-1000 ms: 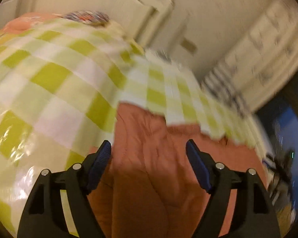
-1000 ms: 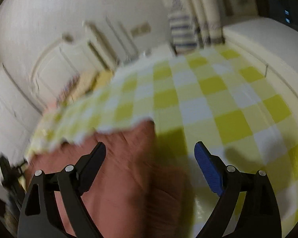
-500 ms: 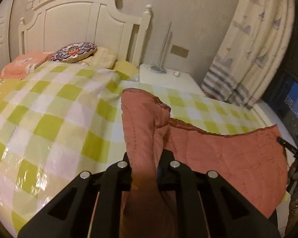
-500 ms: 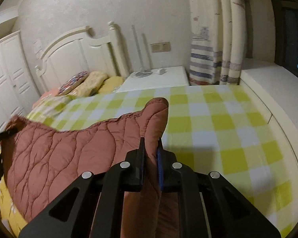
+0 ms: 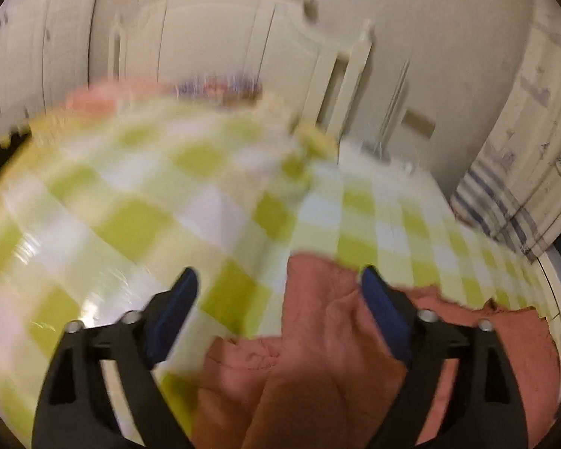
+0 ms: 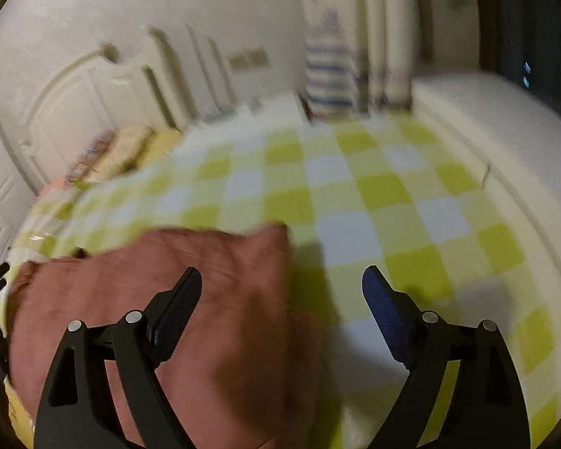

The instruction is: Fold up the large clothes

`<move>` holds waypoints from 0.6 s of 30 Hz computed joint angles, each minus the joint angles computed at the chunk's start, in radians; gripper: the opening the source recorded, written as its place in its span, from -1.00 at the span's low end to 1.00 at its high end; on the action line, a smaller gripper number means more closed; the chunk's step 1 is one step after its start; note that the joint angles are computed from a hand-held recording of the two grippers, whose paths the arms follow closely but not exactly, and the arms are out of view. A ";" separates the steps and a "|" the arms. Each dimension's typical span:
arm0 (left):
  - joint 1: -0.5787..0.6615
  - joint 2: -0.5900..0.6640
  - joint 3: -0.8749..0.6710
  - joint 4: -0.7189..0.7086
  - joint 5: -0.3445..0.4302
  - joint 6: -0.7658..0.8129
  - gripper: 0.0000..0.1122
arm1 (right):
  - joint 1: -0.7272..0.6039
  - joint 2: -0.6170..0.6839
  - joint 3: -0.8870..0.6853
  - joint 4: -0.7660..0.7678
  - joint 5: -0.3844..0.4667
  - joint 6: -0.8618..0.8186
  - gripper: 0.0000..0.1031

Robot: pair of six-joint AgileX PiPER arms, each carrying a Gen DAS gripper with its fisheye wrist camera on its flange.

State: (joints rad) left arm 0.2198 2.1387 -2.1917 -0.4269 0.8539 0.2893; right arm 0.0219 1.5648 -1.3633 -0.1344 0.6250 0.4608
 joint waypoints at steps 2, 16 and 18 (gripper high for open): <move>-0.032 -0.099 0.127 -0.052 -0.052 0.128 0.79 | 0.083 -0.019 -0.035 -0.005 0.003 -0.036 0.69; -0.346 0.023 0.112 0.343 -0.003 0.023 0.80 | 0.381 0.469 -0.495 -0.153 0.219 -0.038 0.72; -0.336 0.033 0.101 0.314 0.008 0.036 0.80 | 0.375 0.462 -0.480 -0.135 0.207 -0.046 0.73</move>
State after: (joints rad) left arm -0.1161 2.1718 -2.0908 -0.1132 0.8617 0.3253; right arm 0.3972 2.0272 -1.8438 -0.2698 0.8325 0.4144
